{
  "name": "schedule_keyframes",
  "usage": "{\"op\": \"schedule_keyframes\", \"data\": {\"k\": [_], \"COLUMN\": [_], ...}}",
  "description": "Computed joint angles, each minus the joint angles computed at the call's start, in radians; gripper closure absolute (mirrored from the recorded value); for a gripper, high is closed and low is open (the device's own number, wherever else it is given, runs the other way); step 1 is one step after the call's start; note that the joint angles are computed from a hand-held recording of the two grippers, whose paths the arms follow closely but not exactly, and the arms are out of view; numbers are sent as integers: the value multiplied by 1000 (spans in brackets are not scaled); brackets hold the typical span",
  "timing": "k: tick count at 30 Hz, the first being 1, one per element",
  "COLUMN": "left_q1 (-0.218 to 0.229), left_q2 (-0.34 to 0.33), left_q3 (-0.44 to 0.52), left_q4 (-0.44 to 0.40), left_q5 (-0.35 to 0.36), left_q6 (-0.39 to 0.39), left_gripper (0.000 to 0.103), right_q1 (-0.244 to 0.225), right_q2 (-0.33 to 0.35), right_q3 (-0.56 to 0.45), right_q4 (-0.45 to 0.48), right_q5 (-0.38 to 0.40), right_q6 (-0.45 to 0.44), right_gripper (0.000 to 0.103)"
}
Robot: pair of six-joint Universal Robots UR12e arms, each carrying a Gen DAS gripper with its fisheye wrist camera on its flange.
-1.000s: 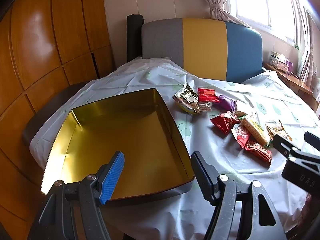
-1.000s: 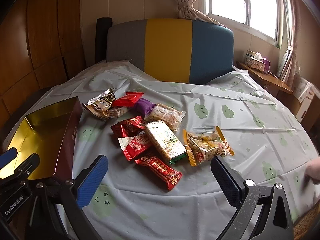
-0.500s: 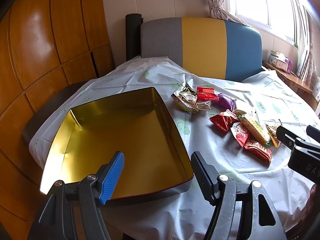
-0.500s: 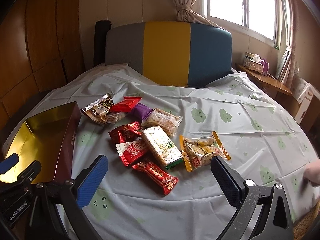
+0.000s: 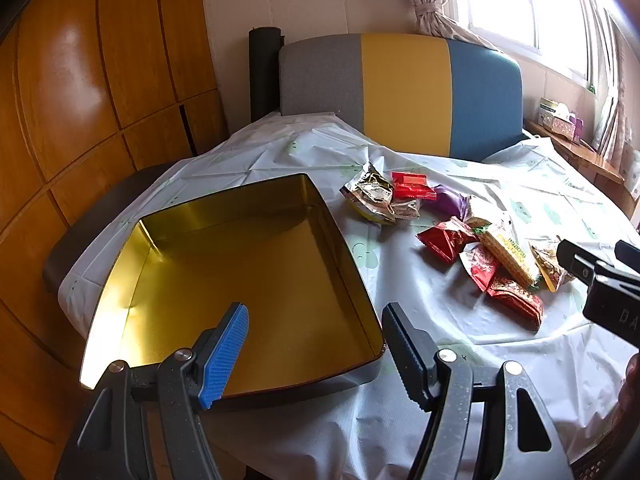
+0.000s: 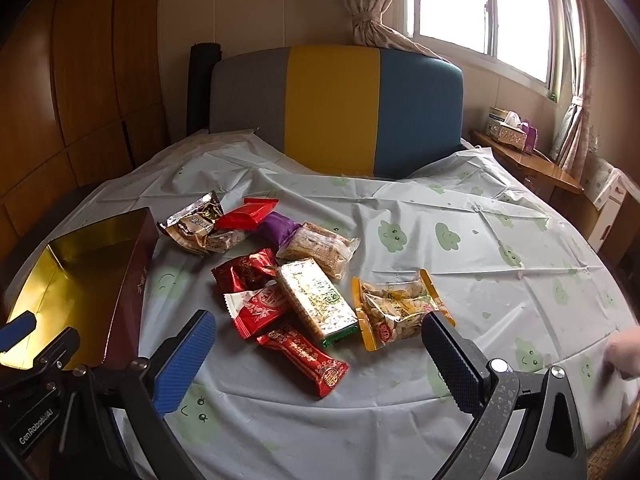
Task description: Organize snacks
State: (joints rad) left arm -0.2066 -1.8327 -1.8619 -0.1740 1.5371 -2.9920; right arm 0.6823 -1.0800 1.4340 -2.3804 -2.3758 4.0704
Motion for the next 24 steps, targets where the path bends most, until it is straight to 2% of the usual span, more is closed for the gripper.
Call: {"op": "schedule_keyframes", "data": {"k": [11,15,17,20,24], "left_q1": [-8,-9,-3,18,13], "left_q2": [0,1,4,12,9], "left_q3": [2,1,0,2,28], "left_q4": [-6,-7,-15,-49,-122], "left_q5": [9,-1,-46,-181,-236], "left_q6": [14,31,48,82,115], "left_gripper": [33,33,33,33,33], "right_q1": [-7,-20,-39,-79,-138], "right_q2": [-15,-30,-49,-84,-124], "right_q3": [19,35,56,90,138], "right_q4": [-17,-53,-94,-127,-116], "right_q5": [-5,20,63,137,223], "right_q6": [-5,-46,-76,-93,-81], "right_gripper": [0,0,0,0,0]}}
